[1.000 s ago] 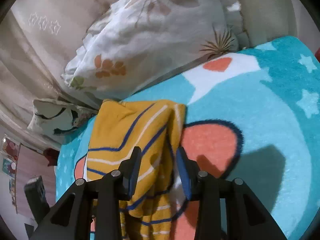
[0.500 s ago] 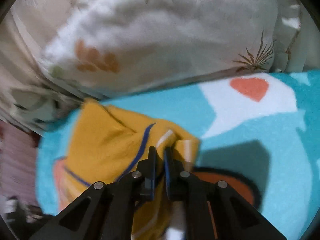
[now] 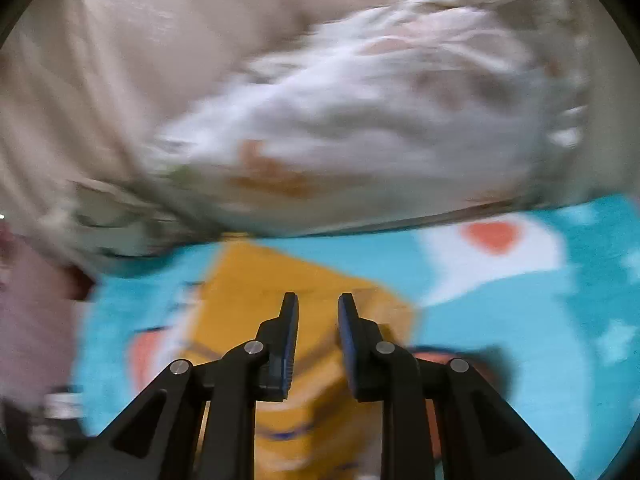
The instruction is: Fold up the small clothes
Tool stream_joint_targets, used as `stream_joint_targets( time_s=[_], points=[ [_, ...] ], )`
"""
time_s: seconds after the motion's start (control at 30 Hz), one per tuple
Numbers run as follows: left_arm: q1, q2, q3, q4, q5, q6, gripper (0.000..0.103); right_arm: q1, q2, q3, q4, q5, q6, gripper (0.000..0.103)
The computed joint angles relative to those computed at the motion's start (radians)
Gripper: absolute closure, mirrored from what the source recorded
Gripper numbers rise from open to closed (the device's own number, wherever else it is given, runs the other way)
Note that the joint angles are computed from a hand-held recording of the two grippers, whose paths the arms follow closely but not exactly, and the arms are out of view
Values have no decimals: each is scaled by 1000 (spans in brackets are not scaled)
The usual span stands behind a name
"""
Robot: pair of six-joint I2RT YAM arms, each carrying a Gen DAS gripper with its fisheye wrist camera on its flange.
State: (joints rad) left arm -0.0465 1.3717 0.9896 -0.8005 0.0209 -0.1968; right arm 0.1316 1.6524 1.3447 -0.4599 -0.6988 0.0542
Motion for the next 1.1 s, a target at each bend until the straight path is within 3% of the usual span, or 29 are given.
stream_joint_targets(
  time_s=[0.07, 0.2, 0.3, 0.47, 0.5, 0.57, 0.73, 0.83, 0.87, 0.93, 1.03, 1.1],
  points=[
    [-2, 2, 2, 0, -2, -7, 41, 22, 79, 60, -80, -106, -4, 79],
    [-8, 8, 10, -8, -9, -22, 41, 62, 237, 156, -160, -46, -40, 80],
    [-16, 16, 20, -16, -18, -30, 41, 38, 324, 214, -146, -50, 1, 103],
    [-18, 22, 25, -22, -23, -31, 41, 31, 352, 284, -146, 82, 29, 103],
    [-16, 23, 26, -24, -21, -30, 41, 34, 342, 295, -155, 99, 32, 96],
    [-8, 24, 25, -25, -13, -25, 41, 39, 278, 270, -135, 107, 17, 93],
    [-11, 39, 32, -23, -21, -26, 41, 66, 284, 363, -262, -58, -64, 88],
    [-10, 37, 27, -18, -22, -27, 41, 135, 398, 501, -433, -160, -169, 84],
    [-9, 36, 26, -17, -21, -27, 41, 156, 472, 592, -540, -192, -231, 81],
    [-7, 37, 26, -17, -19, -29, 41, 194, 553, 674, -614, -165, -262, 80],
    [4, 41, 28, -17, -12, -29, 41, 217, 638, 760, -571, -116, -169, 81],
    [12, 46, 32, -19, -5, -26, 40, 220, 635, 754, -471, -31, -73, 81]
  ],
)
